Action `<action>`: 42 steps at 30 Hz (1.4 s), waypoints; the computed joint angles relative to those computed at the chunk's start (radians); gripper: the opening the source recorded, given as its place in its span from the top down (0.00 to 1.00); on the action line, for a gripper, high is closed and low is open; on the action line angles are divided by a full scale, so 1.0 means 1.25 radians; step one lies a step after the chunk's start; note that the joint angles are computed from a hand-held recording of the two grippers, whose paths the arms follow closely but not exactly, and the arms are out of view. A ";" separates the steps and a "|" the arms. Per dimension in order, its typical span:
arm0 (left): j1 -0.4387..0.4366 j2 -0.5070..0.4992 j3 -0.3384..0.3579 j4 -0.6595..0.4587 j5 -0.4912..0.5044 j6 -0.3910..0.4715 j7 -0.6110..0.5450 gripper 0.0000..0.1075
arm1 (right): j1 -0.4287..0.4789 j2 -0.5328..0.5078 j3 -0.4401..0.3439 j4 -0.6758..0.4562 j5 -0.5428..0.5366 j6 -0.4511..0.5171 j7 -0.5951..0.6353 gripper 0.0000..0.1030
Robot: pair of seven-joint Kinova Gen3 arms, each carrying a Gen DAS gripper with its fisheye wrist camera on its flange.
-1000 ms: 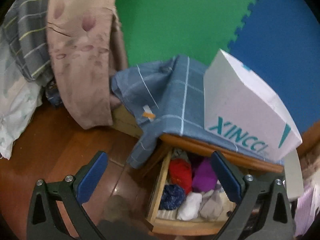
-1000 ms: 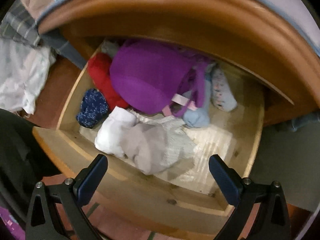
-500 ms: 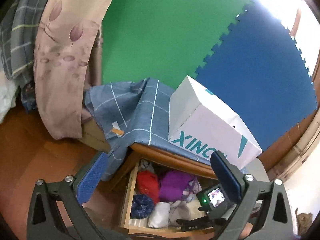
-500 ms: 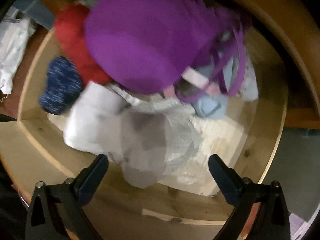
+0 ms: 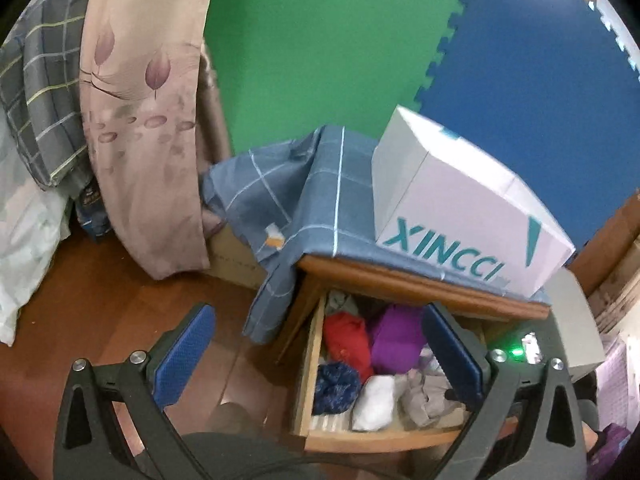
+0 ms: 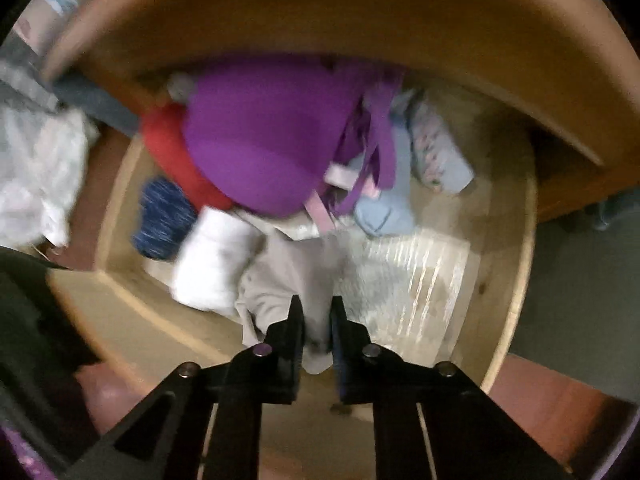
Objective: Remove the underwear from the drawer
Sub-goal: 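Lift the grey underwear into the white shoebox and open the right gripper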
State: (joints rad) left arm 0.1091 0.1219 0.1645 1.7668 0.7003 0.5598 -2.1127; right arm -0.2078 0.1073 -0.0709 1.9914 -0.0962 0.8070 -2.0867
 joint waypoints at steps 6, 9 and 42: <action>0.026 0.048 -0.068 -0.040 0.052 0.082 0.012 0.05 | 0.124 -0.127 -0.077 0.055 -0.108 -0.035 0.039 0.90; -0.083 0.037 0.021 -0.010 0.149 0.082 -0.059 0.05 | 0.140 -0.163 -0.088 0.047 -0.103 -0.020 0.023 0.90; -0.053 0.029 -0.011 0.014 0.232 0.092 -0.193 0.05 | 0.026 -0.165 0.027 -0.672 0.126 0.327 0.088 0.92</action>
State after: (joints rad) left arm 0.0434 0.1580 0.1509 1.7846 0.9896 0.6744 -2.3537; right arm -0.1754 -0.0994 -0.0366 1.1514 0.0617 1.2155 -1.9771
